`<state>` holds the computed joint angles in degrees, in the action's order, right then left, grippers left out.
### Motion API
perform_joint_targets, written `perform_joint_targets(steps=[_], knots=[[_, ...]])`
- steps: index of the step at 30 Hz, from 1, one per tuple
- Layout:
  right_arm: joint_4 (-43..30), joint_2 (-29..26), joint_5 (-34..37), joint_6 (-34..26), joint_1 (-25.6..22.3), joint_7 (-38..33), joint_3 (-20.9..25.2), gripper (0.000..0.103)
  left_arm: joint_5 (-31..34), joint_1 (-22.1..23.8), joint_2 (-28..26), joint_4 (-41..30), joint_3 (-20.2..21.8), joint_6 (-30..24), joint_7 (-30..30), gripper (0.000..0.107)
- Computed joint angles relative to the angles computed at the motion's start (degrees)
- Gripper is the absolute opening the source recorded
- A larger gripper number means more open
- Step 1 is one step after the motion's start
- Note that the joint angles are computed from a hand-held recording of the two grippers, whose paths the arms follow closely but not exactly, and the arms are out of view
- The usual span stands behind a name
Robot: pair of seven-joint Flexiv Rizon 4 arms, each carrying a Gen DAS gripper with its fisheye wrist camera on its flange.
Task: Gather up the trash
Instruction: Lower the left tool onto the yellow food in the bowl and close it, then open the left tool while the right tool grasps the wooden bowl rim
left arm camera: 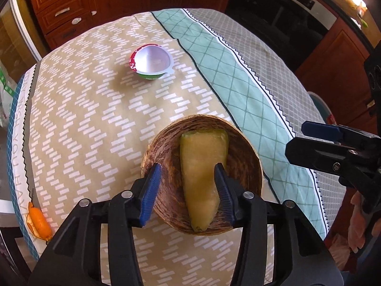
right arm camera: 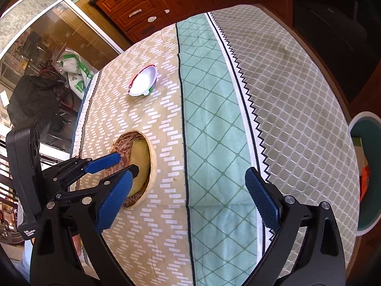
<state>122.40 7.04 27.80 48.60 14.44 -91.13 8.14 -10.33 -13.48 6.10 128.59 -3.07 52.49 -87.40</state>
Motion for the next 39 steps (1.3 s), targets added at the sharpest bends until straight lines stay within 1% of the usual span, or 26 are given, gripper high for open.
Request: perform_joint_targets(steps=[1, 2, 3, 4, 5, 6, 8, 10, 12, 15, 17, 18, 19, 20, 22, 24, 25, 26, 27, 28, 29, 30, 32, 33, 35, 39], knots=[[-0.24, -0.13, 0.74, -0.38, 0.16, -0.44, -0.12, 0.092, -1.14, -0.23, -0.07, 0.15, 0.13, -0.36, 1.08, 0.054], [-0.62, -0.31, 2.1, -1.04, 0.38, -1.34, -0.32, 0.088, -2.37, -0.45, -0.08, 0.5, 0.31, -0.6, 2.37, 0.055], [-0.88, -0.28, 3.19, -1.82, 0.49, -2.26, -0.44, 0.075, -3.75, -0.7, -0.06, 1.09, 0.52, -0.42, 3.87, 0.055], [-1.28, -0.45, 3.98, -2.74, 0.61, -3.07, -0.52, 0.068, -4.91, -0.97, 0.23, 2.07, 0.69, 0.9, 5.07, 0.055], [-1.67, -0.6, 4.91, -3.73, 0.73, -3.87, -0.56, 0.053, -6.29, -1.24, 0.54, 2.97, 0.89, 1.88, 6.29, 0.055], [-2.05, -0.77, 5.75, -4.77, 0.8, -4.52, -0.57, 0.04, -7.95, -1.48, 0.82, 3.71, 1.12, 2.51, 7.37, 0.055], [-2.8, -0.94, 7.57, -6.37, 0.83, -5.39, -0.52, 0.037, -10.89, -1.79, 1.14, 4.74, 1.46, 3.35, 9.28, 0.055], [-3.55, -1.0, 8.72, -7.79, 0.74, -5.75, -0.46, 0.037, -12.72, -1.96, 1.28, 5.35, 1.53, 4.08, 10.62, 0.055], [-4.16, -0.98, 9.95, -8.8, 0.78, -6.51, -0.31, 0.037, -13.66, -1.97, 1.35, 5.48, 1.5, 4.15, 11.63, 0.056], [-5.08, -2.4, 9.54, -9.73, 1.23, -6.06, 0.4, 0.037, -14.58, -2.0, 1.48, 5.53, 1.41, 3.83, 12.6, 0.057], [-5.68, -3.89, 9.57, -8.83, 1.42, -5.95, 0.82, 0.036, -15.04, -2.07, 1.72, 5.73, 1.42, 3.87, 13.24, 0.058], [-5.83, -4.72, 9.79, -7.87, 1.46, -5.52, 1.08, 0.028, -15.42, -2.14, 1.94, 5.95, 1.46, 3.85, 13.38, 0.058], [-5.71, -5.42, 8.48, -6.77, 1.59, -3.95, 1.6, 0.023, -16.09, -2.21, 2.06, 6.08, 1.55, 3.65, 13.53, 0.058], [-5.33, -5.69, 6.78, -5.49, 1.62, -2.27, 2.04, 0.012, -16.86, -2.27, 2.14, 6.17, 1.65, 3.47, 13.67, 0.058], [-5.7, -5.29, 7.12, -5.72, 1.35, -1.86, 2.21, 0.011, -19.41, -2.67, 1.96, 6.48, 1.85, 3.86, 14.97, 0.058], [-4.52, -3.76, 2.91, -4.3, 1.91, -0.48, 3.39, 0.012, -26.19, -3.68, 1.97, 7.27, 2.55, 3.28, 18.25, 0.058], [-3.9, -3.18, 1.01, -3.67, 2.19, -0.22, 3.68, 0.012, -28.23, -3.91, 2.25, 7.63, 2.62, 2.95, 19.17, 0.059], [-3.3, -2.53, -0.54, -3.29, 2.42, 0.28, 3.86, 0.013, -28.45, -3.91, 2.51, 7.91, 2.36, 3.41, 19.27, 0.061], [-3.01, -2.1, -1.31, -3.34, 2.58, 0.63, 3.74, 0.012, -26.87, -3.73, 2.95, 8.25, 1.88, 4.68, 18.45, 0.059], [-2.89, -1.91, -1.34, -3.4, 2.75, 0.65, 3.51, 0.012, -23.07, -3.16, 3.35, 8.36, 1.15, 6.09, 16.27, 0.055], [-2.71, -1.63, -1.84, -3.6, 2.88, 0.79, 3.39, 0.012, -18.2, -2.32, 3.8, 8.09, 0.49, 6.33, 13.36, 0.047], [-2.58, -1.5, -2.02, -3.65, 3.06, 0.78, 3.29, 0.012, -13.78, -1.53, 4.27, 7.72, -0.03, 5.92, 10.34, 0.042], [-2.02, -1.3, -3.12, -3.7, 3.26, 1.64, 3.27, 0.012, -6.62, -0.11, 4.99, 7.14, -0.75, 5.46, 4.38, 0.042], [-1.99, -1.34, -2.88, -3.88, 3.36, 1.91, 3.11, 0.012, -4.74, 0.03, 5.4, 7.15, -0.74, 5.58, 2.76, 0.041], [-1.86, -1.07, -2.65, -3.71, 3.56, 2.4, 3.08, 0.011, -3.65, -0.3, 6.71, 7.78, -0.15, 5.9, 0.66, 0.041], [0.21, -0.22, -10.27, 0.33, 4.35, 6.66, 4.79, 0.007, -2.79, -0.57, 9.46, 8.85, 0.55, 6.77, -3.03, 0.041]])
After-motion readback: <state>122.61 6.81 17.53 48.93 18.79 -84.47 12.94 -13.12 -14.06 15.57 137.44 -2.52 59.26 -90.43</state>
